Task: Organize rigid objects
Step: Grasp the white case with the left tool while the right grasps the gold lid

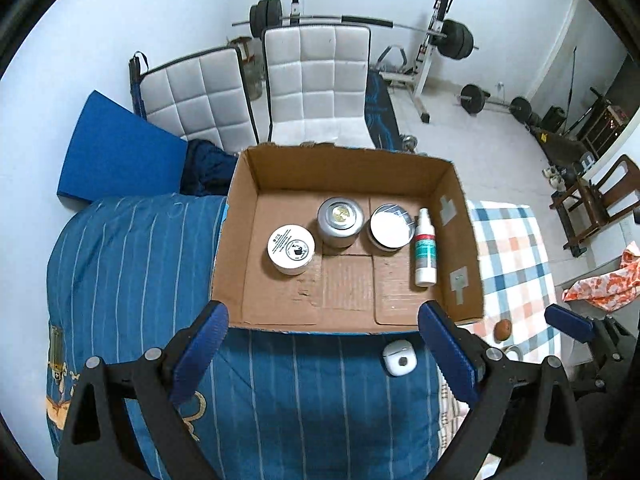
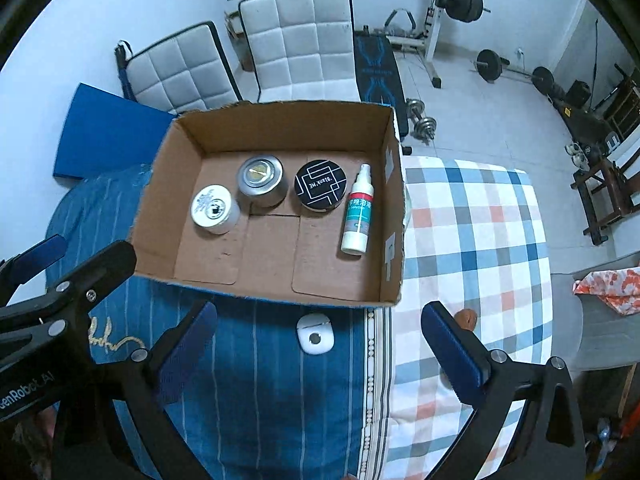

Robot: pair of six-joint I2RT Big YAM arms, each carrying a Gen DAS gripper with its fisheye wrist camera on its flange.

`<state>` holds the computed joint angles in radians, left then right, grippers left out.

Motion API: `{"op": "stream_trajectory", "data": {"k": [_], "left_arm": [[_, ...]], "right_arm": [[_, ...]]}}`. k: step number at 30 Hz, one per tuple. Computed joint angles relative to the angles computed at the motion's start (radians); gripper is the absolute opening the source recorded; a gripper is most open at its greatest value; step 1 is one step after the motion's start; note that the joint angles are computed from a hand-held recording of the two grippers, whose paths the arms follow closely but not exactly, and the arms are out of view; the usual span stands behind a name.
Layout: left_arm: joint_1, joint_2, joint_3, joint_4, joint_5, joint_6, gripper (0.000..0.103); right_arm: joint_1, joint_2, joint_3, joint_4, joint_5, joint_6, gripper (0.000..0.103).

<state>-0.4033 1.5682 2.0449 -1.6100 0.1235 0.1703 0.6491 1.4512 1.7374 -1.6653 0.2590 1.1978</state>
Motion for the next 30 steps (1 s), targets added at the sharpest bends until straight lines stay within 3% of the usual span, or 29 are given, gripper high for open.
{"op": "stream_trajectory", "data": {"k": [6, 10, 16, 21, 26, 30], "left_arm": [[-0.026, -0.049, -0.029, -0.007, 0.01, -0.016, 0.097], [-0.073, -0.081, -0.115, 0.0, -0.017, -0.051, 0.097], [-0.134, -0.066, -0.283, -0.02, -0.019, -0.124, 0.097], [-0.181, -0.026, -0.398, 0.009, -0.022, -0.166, 0.097], [-0.228, 0.015, -0.456, 0.068, -0.073, -0.197, 0.096], [-0.253, 0.047, -0.476, 0.089, -0.093, -0.204, 0.083]], "right_arm": [[0.041, -0.064, -0.034, -0.008, 0.028, 0.051, 0.103], [0.037, -0.173, -0.173, -0.008, 0.01, 0.15, 0.103], [-0.037, -0.369, -0.517, 0.031, -0.139, 0.274, 0.103], [-0.108, -0.493, -0.768, 0.098, -0.261, 0.305, 0.103], [-0.178, -0.555, -0.914, 0.187, -0.336, 0.297, 0.103], [-0.215, -0.575, -0.98, 0.243, -0.375, 0.294, 0.103]]}}
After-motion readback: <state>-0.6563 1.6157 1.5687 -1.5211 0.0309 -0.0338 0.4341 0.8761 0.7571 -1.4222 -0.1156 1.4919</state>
